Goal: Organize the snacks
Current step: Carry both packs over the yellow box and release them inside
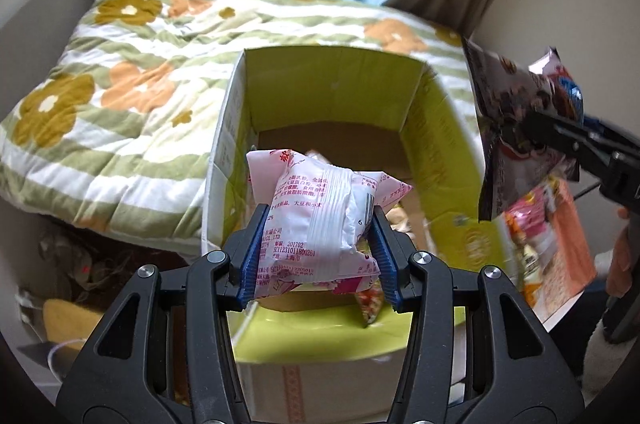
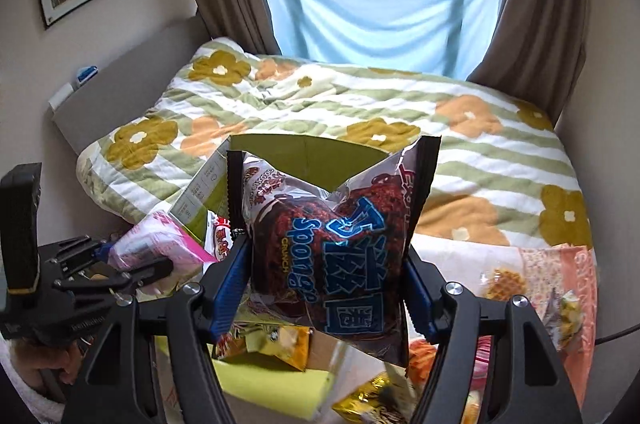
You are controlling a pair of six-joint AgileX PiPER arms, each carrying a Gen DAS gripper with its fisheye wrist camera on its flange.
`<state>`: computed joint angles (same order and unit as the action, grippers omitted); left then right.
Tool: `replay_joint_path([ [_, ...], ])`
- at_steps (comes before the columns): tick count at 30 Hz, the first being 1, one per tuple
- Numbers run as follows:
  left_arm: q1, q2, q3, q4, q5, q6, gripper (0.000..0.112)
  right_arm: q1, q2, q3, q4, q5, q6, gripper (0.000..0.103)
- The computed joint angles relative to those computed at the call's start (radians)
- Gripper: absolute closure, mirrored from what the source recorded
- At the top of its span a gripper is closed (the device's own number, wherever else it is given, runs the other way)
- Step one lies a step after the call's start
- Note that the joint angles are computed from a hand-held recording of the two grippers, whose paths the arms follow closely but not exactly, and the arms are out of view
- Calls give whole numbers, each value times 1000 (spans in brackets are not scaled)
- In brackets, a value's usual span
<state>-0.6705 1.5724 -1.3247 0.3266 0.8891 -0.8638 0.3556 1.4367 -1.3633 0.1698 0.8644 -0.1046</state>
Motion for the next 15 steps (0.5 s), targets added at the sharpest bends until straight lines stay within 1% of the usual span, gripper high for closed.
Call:
replay_joint_path([
  [4, 15, 24, 3, -43, -14, 44, 67, 22, 55, -47, -34, 26, 40, 38],
  [5, 15, 25, 10, -42, -25, 45, 66, 24, 71, -59, -39, 32, 43, 38],
  [6, 15, 24, 16, -44, -34, 54, 61, 27, 85, -73, -42, 36, 44, 38],
  [7, 14, 24, 17, -44, -38, 58, 44, 29, 97, -84, -42, 40, 42, 38],
  [8, 3, 25, 14, -26, -31, 43, 29, 25, 108, -94, -36, 45, 29, 38],
  [9, -15, 23, 13, 13, -19, 7, 10, 27, 118, -106, -36, 50, 25, 38],
  [11, -46, 4, 18, 75, -3, -53, 10, 30, 136, -122, -28, 57, 12, 38],
  [15, -59, -29, 10, 90, 43, -94, 10, 21, 171, -163, 9, 91, -37, 38],
])
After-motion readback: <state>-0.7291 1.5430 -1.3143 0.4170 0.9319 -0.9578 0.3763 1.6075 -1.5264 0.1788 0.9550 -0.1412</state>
